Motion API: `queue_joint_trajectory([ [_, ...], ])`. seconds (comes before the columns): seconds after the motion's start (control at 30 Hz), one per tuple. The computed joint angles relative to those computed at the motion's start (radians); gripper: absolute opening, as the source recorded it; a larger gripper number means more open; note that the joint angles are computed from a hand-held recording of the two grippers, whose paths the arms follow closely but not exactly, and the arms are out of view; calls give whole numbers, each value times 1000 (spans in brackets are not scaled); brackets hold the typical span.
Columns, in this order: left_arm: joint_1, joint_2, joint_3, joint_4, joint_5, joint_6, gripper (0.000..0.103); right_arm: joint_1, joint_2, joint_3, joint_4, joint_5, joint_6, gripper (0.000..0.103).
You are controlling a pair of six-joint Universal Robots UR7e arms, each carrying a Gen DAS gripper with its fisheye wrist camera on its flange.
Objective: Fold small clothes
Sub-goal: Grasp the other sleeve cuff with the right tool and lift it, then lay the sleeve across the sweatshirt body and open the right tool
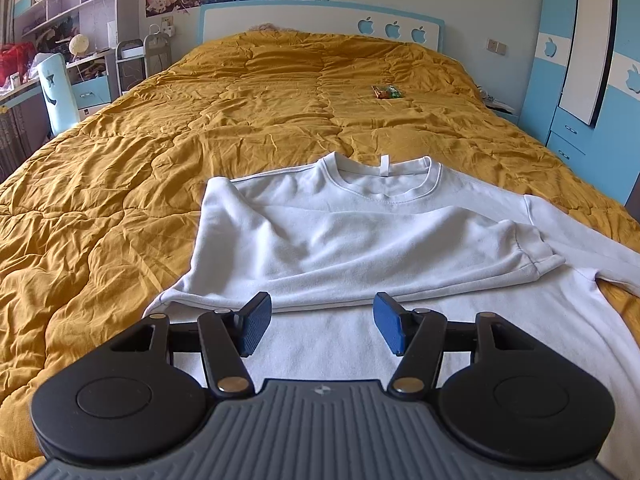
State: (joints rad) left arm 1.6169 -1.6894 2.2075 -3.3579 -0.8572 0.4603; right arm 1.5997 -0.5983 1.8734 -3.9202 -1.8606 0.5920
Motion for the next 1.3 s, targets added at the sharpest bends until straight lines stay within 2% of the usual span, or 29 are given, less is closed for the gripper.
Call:
queue_joint_trajectory([
  [0.1, -5, 14, -4, -26, 61, 12, 69, 9, 6, -3, -37, 14, -46, 2],
  [0.23, 17, -17, -10, 59, 35, -38, 69, 47, -10, 3, -53, 5, -133, 2],
  [0.43, 34, -26, -11, 70, 42, -50, 69, 135, -41, -35, -34, 63, -232, 2],
  [0.67, 65, -55, -6, 93, 5, -70, 69, 287, -34, -148, 61, 100, -372, 2],
  [0.77, 69, -56, -3, 71, 38, -48, 69, 363, -23, -223, 157, 101, -411, 2],
  [0.87, 85, -78, 4, 93, 18, -47, 69, 427, -3, -295, 241, 120, -450, 2],
  [1.07, 122, -108, 5, 126, -25, -82, 69, 572, 124, -522, 431, 89, -584, 2],
  [1.13, 138, -119, -1, 150, -50, -108, 69, 629, 218, -632, 434, 31, -709, 2],
  [1.2, 152, -128, -6, 160, -66, -122, 69, 667, 298, -726, 453, 12, -784, 2],
  [1.3, 165, -135, -10, 155, -70, -127, 69, 700, 411, -862, 529, 32, -819, 2],
])
